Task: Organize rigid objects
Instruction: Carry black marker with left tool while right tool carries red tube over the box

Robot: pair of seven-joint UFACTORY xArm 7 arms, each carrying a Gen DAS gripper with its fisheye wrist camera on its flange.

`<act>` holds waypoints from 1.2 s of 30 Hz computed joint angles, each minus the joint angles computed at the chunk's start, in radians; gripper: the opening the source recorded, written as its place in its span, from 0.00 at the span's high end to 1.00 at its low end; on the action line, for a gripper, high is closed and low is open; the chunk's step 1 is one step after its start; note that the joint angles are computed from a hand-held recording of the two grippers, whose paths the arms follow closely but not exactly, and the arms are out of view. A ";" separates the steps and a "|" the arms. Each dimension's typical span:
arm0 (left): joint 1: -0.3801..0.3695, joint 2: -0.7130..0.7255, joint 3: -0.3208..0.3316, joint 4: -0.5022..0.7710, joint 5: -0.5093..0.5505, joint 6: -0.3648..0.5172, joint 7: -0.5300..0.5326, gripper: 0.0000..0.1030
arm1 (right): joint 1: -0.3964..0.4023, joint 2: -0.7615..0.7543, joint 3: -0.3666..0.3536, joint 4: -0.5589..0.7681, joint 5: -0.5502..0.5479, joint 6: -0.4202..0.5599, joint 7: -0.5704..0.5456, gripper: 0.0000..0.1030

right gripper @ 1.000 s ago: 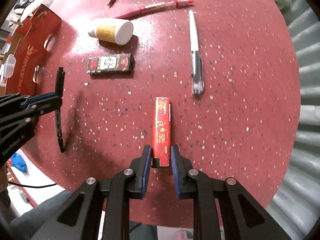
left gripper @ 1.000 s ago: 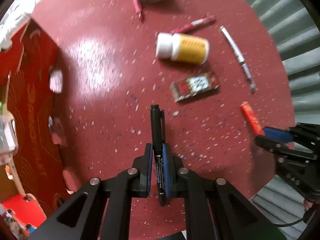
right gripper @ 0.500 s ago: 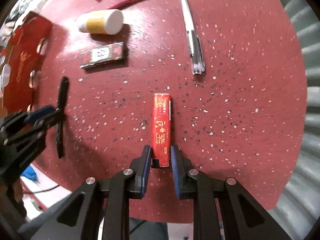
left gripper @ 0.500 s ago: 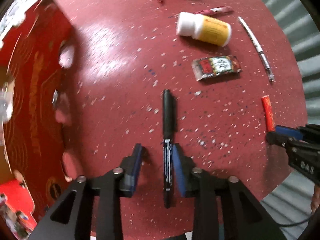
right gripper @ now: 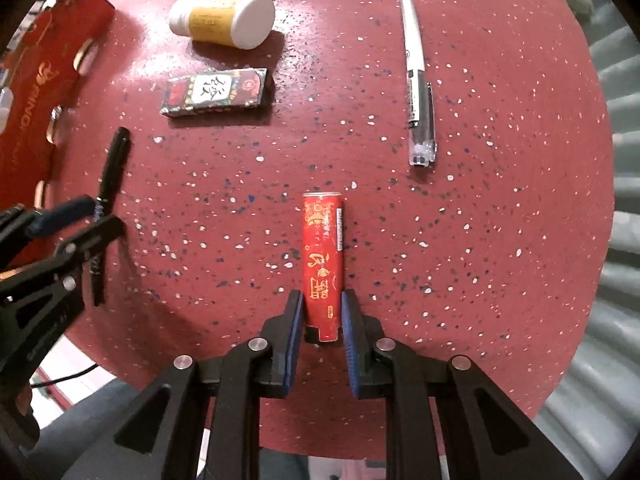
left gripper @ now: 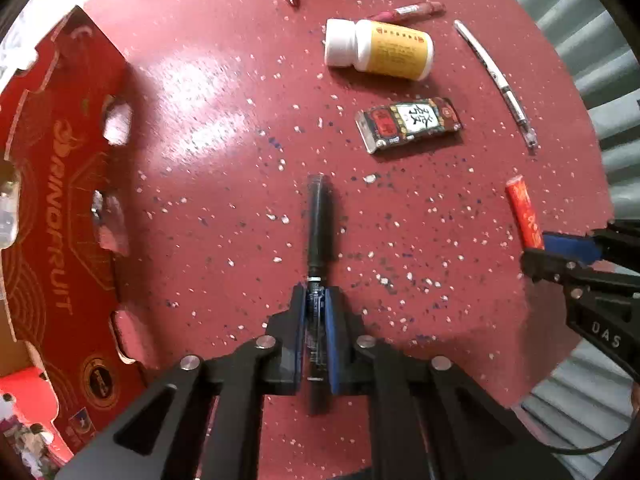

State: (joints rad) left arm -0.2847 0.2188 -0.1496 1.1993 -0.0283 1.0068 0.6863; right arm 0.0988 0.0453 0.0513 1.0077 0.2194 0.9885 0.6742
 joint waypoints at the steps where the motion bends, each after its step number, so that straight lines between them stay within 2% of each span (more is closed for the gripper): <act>1: -0.004 0.007 0.002 0.016 0.006 0.023 -0.019 0.91 | -0.001 -0.011 -0.001 -0.008 0.006 -0.009 0.003 0.80; 4: 0.004 0.000 0.004 0.034 0.002 0.034 -0.008 0.91 | -0.008 -0.056 -0.007 -0.034 0.024 -0.029 0.015 0.80; 5: 0.009 -0.008 0.004 0.038 -0.008 0.046 0.008 0.91 | -0.008 -0.059 -0.007 -0.007 0.027 -0.012 0.031 0.80; 9: 0.021 -0.021 0.000 0.106 -0.049 0.123 0.057 0.91 | -0.012 -0.111 -0.011 -0.034 0.064 -0.031 0.055 0.80; 12: 0.037 -0.020 0.008 0.176 -0.082 0.199 0.091 0.91 | -0.012 -0.135 -0.011 -0.028 0.060 -0.025 0.073 0.80; 15: 0.053 -0.007 0.017 0.236 -0.101 0.238 0.117 0.91 | -0.011 -0.147 -0.012 -0.014 0.060 -0.016 0.082 0.80; 26: 0.110 0.106 0.041 0.387 -0.133 0.194 0.101 0.91 | 0.010 -0.120 0.003 0.103 0.027 0.009 0.085 0.80; 36: 0.169 0.217 0.065 0.595 -0.147 0.229 0.006 0.91 | 0.027 0.047 0.015 0.371 -0.025 0.051 0.012 0.80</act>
